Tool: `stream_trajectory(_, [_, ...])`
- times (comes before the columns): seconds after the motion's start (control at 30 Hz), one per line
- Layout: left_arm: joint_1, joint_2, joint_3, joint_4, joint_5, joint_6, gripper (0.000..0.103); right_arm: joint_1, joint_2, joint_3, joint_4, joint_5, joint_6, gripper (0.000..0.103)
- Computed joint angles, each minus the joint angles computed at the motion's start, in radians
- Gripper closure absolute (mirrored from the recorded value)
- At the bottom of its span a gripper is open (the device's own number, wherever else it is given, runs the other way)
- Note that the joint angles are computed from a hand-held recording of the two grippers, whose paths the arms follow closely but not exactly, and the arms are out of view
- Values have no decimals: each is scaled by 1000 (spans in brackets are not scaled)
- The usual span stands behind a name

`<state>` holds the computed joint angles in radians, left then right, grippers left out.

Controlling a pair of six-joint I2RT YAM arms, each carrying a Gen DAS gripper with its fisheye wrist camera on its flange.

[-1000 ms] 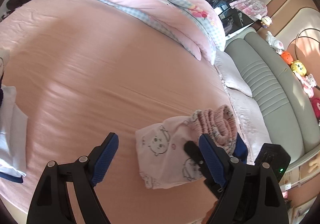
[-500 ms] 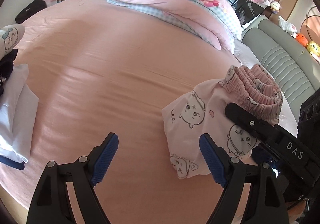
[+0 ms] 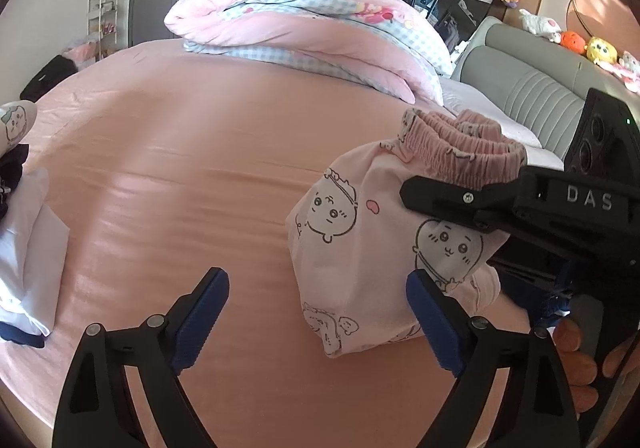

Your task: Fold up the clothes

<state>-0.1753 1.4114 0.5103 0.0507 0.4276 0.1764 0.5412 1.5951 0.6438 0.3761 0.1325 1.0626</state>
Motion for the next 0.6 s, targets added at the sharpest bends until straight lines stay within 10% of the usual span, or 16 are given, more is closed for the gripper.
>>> stream_trajectory(0.6, [-274,-28,-89,92,-273,64,12,-52,-34,-105,122,-76,88,83])
